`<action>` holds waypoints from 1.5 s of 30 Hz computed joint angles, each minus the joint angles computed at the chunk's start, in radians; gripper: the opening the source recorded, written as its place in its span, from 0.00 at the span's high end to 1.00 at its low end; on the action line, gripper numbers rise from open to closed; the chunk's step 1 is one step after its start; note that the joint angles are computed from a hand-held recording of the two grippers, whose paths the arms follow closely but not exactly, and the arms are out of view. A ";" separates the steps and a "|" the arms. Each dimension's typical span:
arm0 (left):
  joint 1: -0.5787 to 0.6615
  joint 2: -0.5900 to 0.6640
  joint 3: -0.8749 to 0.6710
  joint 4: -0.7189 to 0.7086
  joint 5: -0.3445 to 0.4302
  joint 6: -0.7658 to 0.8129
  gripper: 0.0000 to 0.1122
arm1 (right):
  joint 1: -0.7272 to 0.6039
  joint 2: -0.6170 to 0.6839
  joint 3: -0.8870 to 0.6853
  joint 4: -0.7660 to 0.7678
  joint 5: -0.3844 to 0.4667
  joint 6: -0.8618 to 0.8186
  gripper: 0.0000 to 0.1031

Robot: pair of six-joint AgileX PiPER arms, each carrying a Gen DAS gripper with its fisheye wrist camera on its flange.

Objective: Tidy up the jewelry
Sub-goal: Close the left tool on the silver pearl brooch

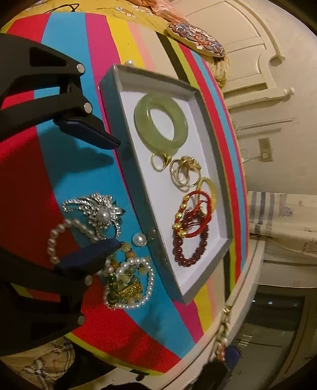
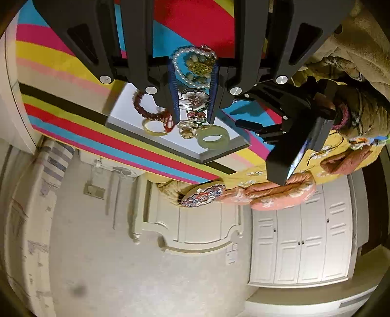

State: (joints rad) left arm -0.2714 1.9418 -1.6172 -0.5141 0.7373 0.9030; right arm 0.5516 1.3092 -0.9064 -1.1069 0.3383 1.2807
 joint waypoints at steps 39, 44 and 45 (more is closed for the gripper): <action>0.039 -0.002 0.005 -0.055 0.071 0.135 0.63 | -0.006 0.011 0.071 -0.171 -0.055 0.219 0.78; 0.058 -0.035 0.055 -0.092 0.045 0.194 0.64 | 0.008 0.012 0.068 -0.190 -0.043 0.236 0.78; 0.061 -0.040 0.057 -0.099 0.043 0.198 0.64 | 0.009 0.013 0.066 -0.193 -0.040 0.237 0.78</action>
